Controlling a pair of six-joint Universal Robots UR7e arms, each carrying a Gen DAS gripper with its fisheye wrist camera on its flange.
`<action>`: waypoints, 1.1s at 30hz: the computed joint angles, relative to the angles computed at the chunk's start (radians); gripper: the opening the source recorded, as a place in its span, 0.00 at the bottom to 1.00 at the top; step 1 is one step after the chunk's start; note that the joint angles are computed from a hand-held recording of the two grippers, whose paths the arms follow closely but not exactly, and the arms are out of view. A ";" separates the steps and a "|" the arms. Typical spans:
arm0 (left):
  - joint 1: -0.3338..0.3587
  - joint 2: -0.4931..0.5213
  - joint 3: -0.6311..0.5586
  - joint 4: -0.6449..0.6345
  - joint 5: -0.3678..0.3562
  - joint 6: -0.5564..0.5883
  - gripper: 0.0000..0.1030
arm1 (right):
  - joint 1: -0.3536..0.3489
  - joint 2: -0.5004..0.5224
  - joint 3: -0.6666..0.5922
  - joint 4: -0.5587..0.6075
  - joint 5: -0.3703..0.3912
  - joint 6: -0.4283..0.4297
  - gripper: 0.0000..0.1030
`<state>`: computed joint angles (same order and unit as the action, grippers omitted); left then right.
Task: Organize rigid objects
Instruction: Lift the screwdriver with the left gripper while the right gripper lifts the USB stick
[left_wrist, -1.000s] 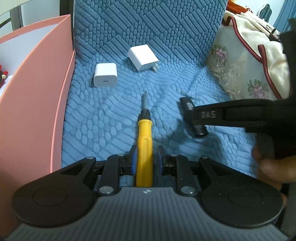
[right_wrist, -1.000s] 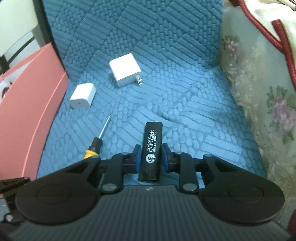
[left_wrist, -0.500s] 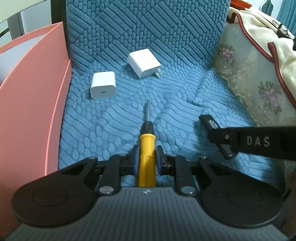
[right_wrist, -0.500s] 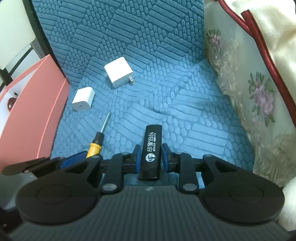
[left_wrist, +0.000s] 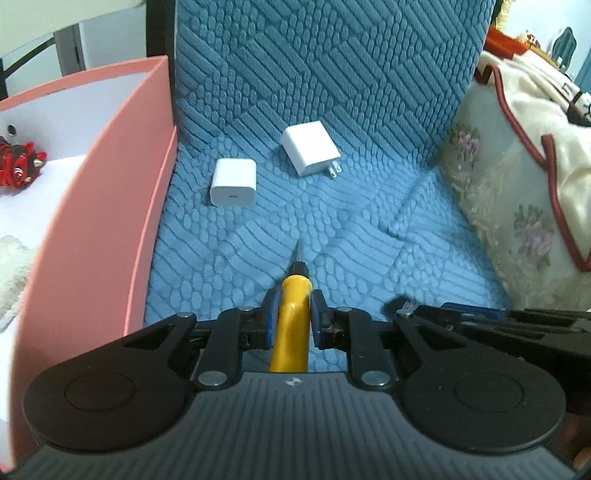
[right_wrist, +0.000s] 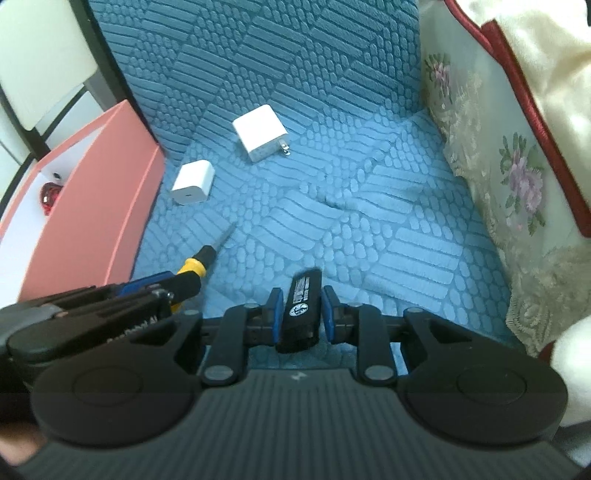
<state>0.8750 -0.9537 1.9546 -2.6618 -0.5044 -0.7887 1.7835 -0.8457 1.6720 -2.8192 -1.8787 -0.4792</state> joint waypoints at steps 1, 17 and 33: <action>-0.007 -0.006 0.001 0.016 0.004 -0.019 0.20 | 0.001 -0.003 -0.004 0.010 0.002 0.001 0.09; -0.047 -0.076 0.075 0.159 0.062 -0.196 0.20 | -0.044 -0.020 0.006 0.030 0.122 0.113 0.09; -0.030 -0.054 0.090 -0.006 0.048 -0.080 0.20 | -0.037 -0.001 0.020 -0.075 0.047 0.121 0.40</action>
<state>0.8450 -1.0082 2.0450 -2.6674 -0.4563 -0.8690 1.7460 -0.8462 1.6916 -2.8946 -1.8320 -0.3586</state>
